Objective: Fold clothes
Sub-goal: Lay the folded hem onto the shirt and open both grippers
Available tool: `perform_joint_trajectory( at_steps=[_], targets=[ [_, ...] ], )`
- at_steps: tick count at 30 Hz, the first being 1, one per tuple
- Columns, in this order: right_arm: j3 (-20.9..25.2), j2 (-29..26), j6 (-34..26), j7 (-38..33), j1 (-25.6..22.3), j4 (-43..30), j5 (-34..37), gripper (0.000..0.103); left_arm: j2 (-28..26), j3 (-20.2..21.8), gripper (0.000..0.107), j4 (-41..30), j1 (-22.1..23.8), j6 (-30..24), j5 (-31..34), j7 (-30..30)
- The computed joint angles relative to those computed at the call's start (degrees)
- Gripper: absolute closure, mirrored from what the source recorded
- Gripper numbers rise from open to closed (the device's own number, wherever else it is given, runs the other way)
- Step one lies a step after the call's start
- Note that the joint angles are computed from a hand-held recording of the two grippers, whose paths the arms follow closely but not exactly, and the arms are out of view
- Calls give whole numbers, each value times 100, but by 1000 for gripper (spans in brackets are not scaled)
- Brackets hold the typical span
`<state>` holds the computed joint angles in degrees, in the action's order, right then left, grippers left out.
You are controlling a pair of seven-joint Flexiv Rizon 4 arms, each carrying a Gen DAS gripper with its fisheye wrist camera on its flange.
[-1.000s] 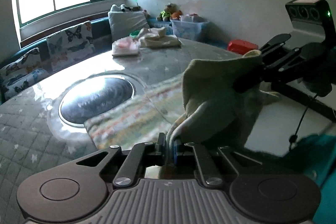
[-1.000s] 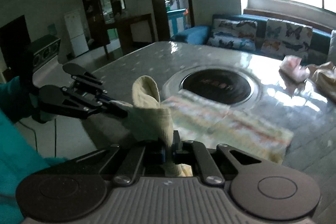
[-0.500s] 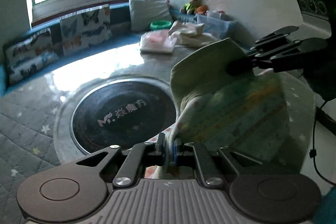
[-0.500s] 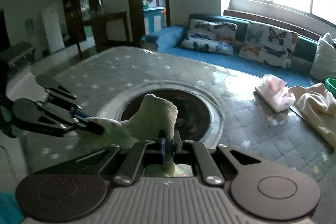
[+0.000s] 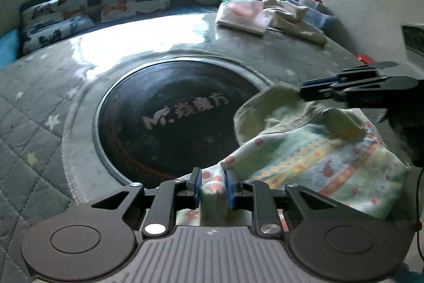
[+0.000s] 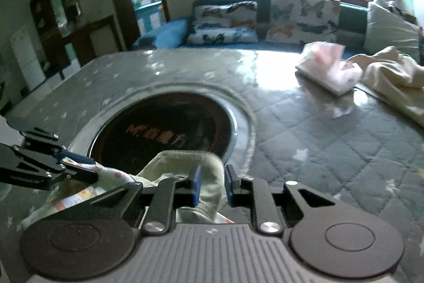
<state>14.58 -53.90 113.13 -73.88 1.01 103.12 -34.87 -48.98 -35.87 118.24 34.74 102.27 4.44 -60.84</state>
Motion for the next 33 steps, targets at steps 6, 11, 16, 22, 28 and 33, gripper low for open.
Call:
perform_joint_trajectory(
  at_steps=[6,11,16,22,28,33],
  targets=[
    [-505,491,865,-314,347,927,571,67,-50,52,90,51,-10,235,59,-150],
    [-620,557,1092,-418,369,1434,629,68,10,303,91,40,-242,371,136,-361],
    [-703,296,1047,-185,327,1169,1024,88,120,586,91,37,-470,417,139,-548],
    [-924,455,1204,-366,697,1167,1436,86,230,701,87,73,-562,588,189,-798],
    [-466,219,878,-144,444,722,473,86,378,976,88,3,-831,711,192,-1134],
    [-847,60,483,-228,952,380,929,82,442,718,88,85,-619,700,422,-1264]
  ],
)
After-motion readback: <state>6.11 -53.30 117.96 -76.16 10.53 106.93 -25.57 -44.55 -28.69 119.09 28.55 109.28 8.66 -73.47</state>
